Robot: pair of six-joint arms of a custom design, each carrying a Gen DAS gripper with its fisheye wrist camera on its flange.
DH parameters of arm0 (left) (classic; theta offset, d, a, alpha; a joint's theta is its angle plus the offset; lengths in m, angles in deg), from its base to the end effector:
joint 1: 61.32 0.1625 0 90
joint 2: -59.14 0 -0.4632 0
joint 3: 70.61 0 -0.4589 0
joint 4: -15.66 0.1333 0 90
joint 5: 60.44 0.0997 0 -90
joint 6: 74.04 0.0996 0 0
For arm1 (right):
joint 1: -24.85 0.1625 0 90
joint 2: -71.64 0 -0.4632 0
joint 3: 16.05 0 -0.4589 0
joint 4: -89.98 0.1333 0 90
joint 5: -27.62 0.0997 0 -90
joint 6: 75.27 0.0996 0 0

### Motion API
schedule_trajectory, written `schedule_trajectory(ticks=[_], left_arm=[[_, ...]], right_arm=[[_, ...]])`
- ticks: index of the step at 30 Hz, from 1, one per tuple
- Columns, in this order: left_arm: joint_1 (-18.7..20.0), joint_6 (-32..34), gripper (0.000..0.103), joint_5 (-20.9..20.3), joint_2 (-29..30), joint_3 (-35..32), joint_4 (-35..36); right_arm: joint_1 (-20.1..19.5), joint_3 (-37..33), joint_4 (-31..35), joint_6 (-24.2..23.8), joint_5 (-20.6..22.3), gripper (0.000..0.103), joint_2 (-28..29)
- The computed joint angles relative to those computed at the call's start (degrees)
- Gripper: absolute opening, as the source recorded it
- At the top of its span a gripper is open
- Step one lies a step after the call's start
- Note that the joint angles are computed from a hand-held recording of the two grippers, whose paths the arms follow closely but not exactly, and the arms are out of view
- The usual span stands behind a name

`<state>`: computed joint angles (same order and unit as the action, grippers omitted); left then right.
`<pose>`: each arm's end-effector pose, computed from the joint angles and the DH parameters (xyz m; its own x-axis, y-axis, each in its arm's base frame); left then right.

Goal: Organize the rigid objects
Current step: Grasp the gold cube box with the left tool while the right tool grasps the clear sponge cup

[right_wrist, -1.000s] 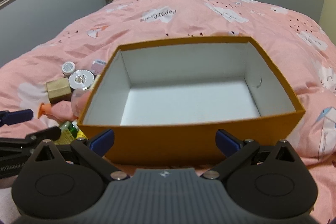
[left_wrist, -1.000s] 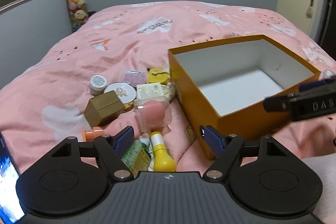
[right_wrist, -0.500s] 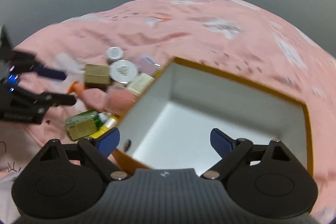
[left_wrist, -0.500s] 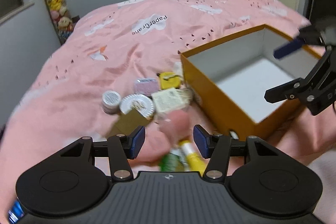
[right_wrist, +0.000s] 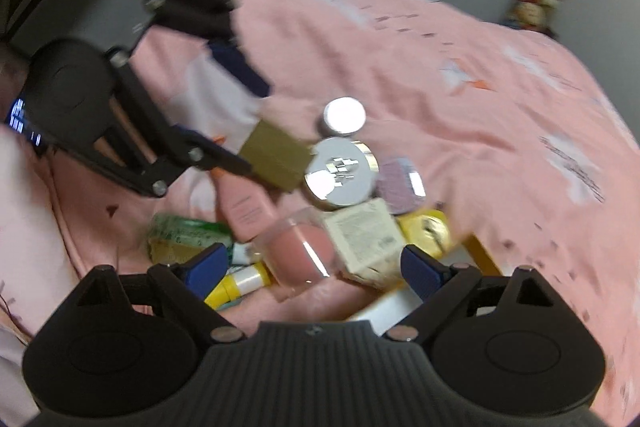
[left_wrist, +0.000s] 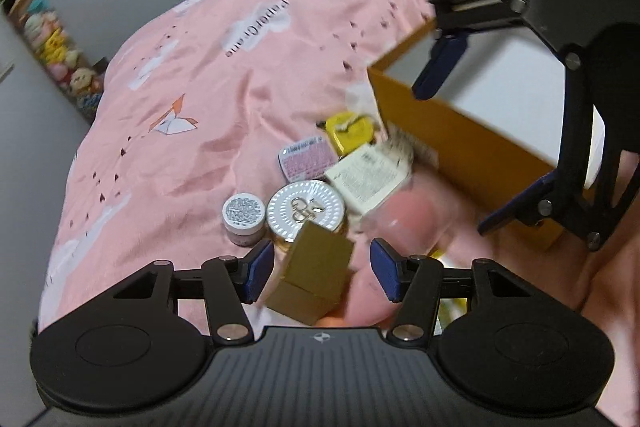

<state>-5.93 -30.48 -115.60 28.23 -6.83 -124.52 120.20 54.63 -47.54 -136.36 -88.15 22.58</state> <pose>-0.3560 -0.8507 0.1030 -0.1858 0.7779 -0.6003 0.9250 0.3446 0.1602 0.1697 -0.8469 0.3062 -0.3686 -0.7332 0.5714 -0.8409 0.5250 0.1312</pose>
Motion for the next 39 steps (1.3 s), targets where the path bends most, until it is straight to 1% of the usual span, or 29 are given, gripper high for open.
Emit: schedule_trajectory(ticks=[2, 7, 8, 10, 12, 14, 15, 18, 21, 23, 26, 27, 29, 30, 33, 34, 35, 37, 39], left_arm=[[0.50, 2.10, 0.066, 0.18, 1.21, -2.11, 2.39], [1.64, 3.32, 0.067, -0.77, 4.08, -7.48, 8.72], [1.80, 4.45, 0.069, -0.84, 4.49, -8.11, 9.28], [2.14, 7.21, 0.070, -1.47, 4.88, -8.81, 10.01], [2.37, 7.90, 0.071, -1.17, 5.73, -10.63, 12.96], [2.50, 7.46, 0.071, -0.45, 6.66, -12.44, 15.71], [2.57, 7.46, 0.072, -0.40, 6.98, -12.99, 16.28], [2.66, 7.00, 0.073, -0.29, 7.92, -14.68, 17.75], [2.74, 5.38, 0.075, -0.31, 9.26, -17.43, 20.75], [2.76, 4.65, 0.078, -0.20, 10.16, -19.28, 22.65], [2.74, 1.30, 0.079, 0.88, 12.35, -23.33, 26.38], [2.66, 0.64, 0.079, 1.60, 12.91, -24.21, 27.08], [2.51, 0.36, 0.076, 2.80, 13.72, -25.59, 28.68], [2.41, 0.46, 0.076, 3.57, 13.88, -25.78, 29.08], [2.08, 0.39, 0.067, 6.66, 14.60, -26.80, 31.40], [2.04, 0.01, 0.057, 7.22, 14.83, -27.30, 32.21], [1.96, -0.56, 0.052, 7.53, 14.80, -27.27, 32.35], [1.86, -1.55, 0.052, 7.61, 14.52, -26.97, 31.65], [1.73, -2.79, 0.052, 7.01, 13.60, -25.75, 30.22]], right_arm=[[-0.09, -2.43, 3.53, -1.10, -0.54, 0.092, 1.69], [-0.27, -8.97, 10.14, -2.90, -2.30, 0.091, 6.12], [-0.24, -9.96, 11.13, -3.44, -2.69, 0.091, 6.82], [-0.14, -11.34, 12.29, -5.60, -3.73, 0.090, 8.01], [-0.06, -12.69, 13.68, -7.06, -4.63, 0.088, 9.08], [-0.03, -14.42, 15.97, -7.46, -5.43, 0.082, 10.31], [0.00, -15.02, 16.46, -7.71, -5.92, 0.080, 10.84], [0.02, -16.51, 17.01, -7.92, -7.46, 0.080, 12.42], [-0.11, -18.15, 19.20, -6.93, -7.90, 0.080, 13.66], [-0.22, -18.65, 19.89, -6.78, -8.24, 0.080, 14.20], [-0.33, -19.04, 19.96, -6.28, -8.43, 0.077, 14.70], [-0.37, -19.43, 20.62, -5.40, -8.19, 0.076, 14.86], [-0.46, -20.15, 22.08, -3.67, -7.66, 0.066, 15.02], [-0.49, -20.17, 22.47, -3.06, -7.41, 0.066, 14.91], [-0.45, -18.82, 20.19, -2.75, -7.72, 0.066, 14.18], [-0.49, -18.86, 20.30, -2.09, -7.51, 0.066, 14.10], [-0.53, -18.93, 20.44, -1.26, -7.15, 0.066, 14.04], [-0.53, -18.74, 20.35, 0.35, -6.66, 0.066, 13.77], [-0.47, -17.91, 19.07, 0.91, -6.30, 0.065, 13.20]])
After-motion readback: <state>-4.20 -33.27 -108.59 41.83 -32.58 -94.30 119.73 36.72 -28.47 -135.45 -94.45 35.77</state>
